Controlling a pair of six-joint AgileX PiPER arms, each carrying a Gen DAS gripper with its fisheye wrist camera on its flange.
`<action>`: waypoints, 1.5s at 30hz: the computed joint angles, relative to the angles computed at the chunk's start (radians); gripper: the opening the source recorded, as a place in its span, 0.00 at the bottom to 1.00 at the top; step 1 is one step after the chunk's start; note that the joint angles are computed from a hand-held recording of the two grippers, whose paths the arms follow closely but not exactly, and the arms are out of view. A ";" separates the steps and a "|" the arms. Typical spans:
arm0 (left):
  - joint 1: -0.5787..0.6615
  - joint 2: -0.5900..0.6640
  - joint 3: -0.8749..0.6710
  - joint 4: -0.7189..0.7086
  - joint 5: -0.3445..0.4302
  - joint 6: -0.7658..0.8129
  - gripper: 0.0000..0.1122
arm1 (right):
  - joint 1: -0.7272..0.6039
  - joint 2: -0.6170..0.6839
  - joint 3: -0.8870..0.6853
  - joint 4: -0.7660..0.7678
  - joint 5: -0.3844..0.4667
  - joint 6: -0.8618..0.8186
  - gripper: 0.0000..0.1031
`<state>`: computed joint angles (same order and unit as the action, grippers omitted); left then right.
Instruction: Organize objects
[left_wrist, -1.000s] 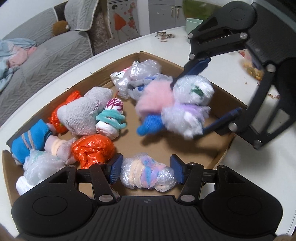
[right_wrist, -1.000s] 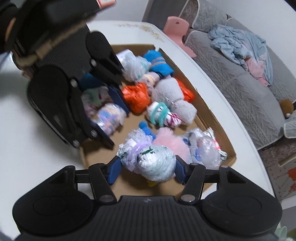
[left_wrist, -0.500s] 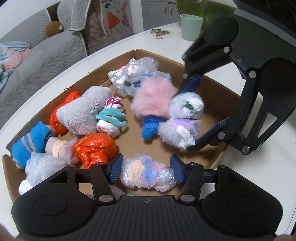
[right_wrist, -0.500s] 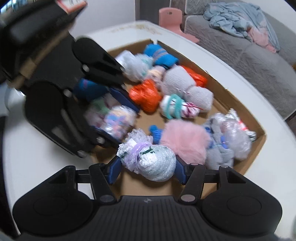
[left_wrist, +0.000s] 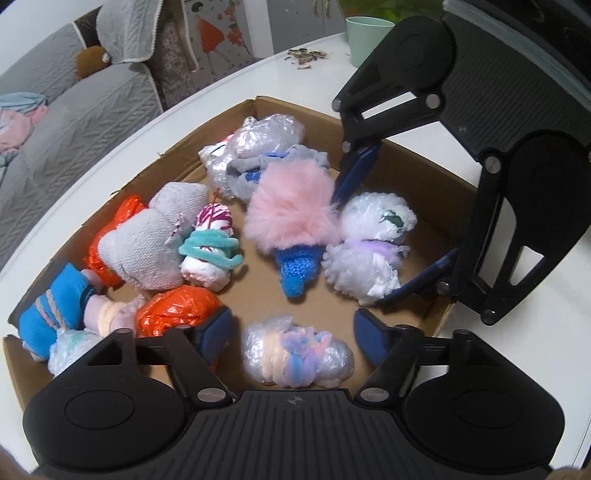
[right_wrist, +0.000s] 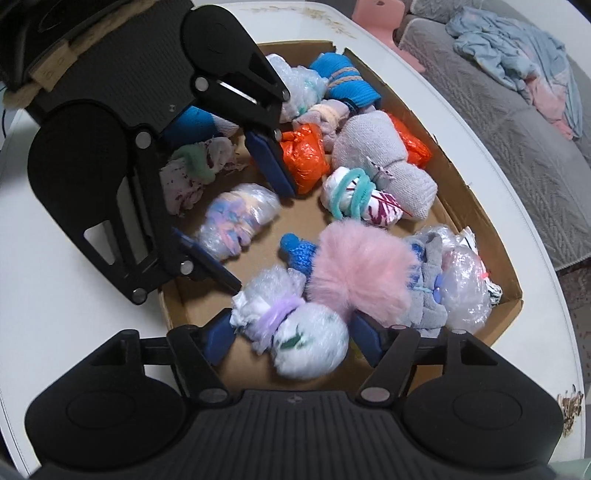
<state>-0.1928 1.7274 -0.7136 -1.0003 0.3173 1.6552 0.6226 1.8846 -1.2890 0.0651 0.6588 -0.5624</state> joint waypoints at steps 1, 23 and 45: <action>0.001 -0.003 0.002 0.002 -0.003 -0.003 0.74 | 0.000 -0.001 -0.002 -0.005 0.005 0.009 0.67; 0.101 -0.255 0.136 -0.009 0.028 -0.246 0.91 | 0.065 -0.100 0.073 -0.256 0.017 0.450 0.93; -0.059 -0.528 0.343 0.484 -0.115 -1.115 0.91 | 0.285 -0.250 0.292 -0.589 0.003 1.251 0.99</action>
